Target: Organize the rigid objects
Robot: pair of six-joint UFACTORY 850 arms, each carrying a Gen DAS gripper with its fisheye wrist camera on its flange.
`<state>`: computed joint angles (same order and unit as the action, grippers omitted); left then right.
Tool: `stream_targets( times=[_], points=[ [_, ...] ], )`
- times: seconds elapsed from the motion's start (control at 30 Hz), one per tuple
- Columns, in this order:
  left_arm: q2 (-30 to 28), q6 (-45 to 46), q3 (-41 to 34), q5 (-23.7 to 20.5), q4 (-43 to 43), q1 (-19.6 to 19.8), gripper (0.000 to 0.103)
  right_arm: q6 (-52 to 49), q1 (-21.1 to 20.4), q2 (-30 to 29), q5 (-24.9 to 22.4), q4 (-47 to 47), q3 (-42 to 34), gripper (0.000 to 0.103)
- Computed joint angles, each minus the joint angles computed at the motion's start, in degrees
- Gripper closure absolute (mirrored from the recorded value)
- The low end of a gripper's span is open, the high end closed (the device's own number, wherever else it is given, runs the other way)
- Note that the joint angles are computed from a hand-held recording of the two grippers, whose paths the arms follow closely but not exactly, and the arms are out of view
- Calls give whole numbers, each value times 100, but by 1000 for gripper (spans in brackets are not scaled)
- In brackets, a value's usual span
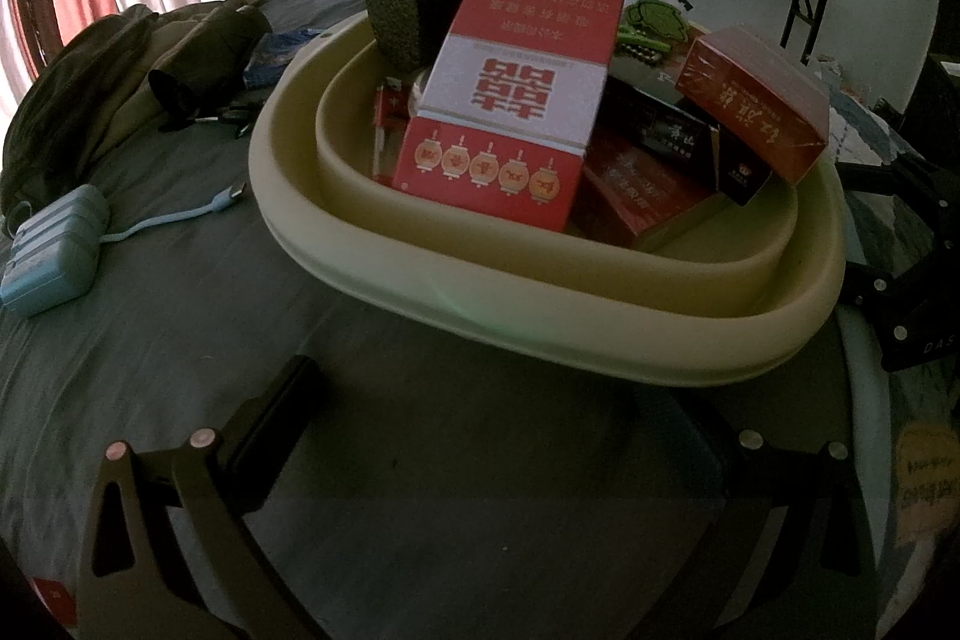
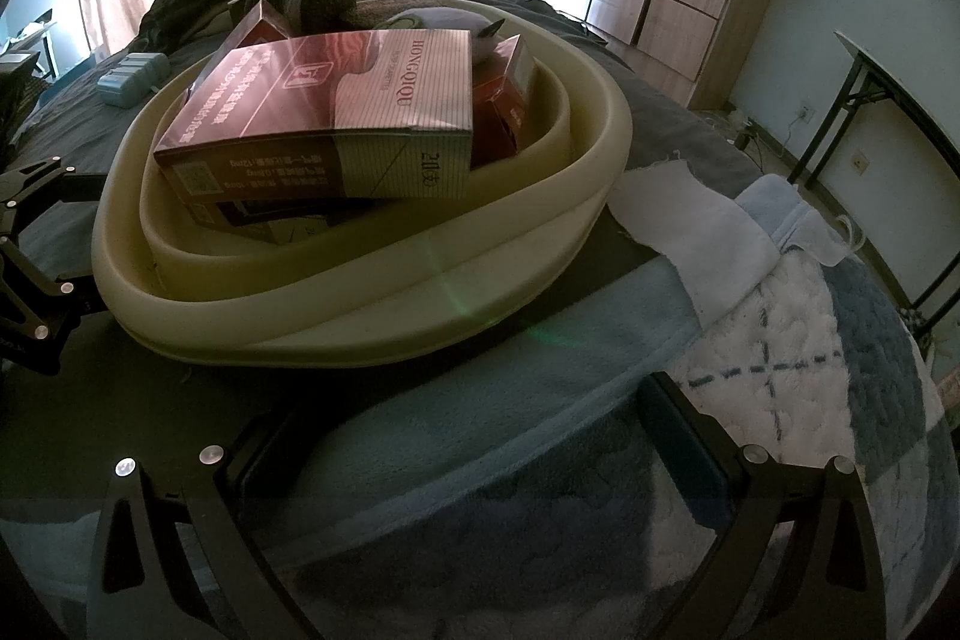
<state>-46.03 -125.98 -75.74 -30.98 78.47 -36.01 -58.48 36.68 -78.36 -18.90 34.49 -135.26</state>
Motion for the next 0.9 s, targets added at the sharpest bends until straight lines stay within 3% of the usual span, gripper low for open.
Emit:
stream_targets(
  times=[0.9],
  points=[
    [-19, -43, -16, -18, 23, -17, 0, 5, 0, -3, 1, -7, -5, 0]
  ],
)
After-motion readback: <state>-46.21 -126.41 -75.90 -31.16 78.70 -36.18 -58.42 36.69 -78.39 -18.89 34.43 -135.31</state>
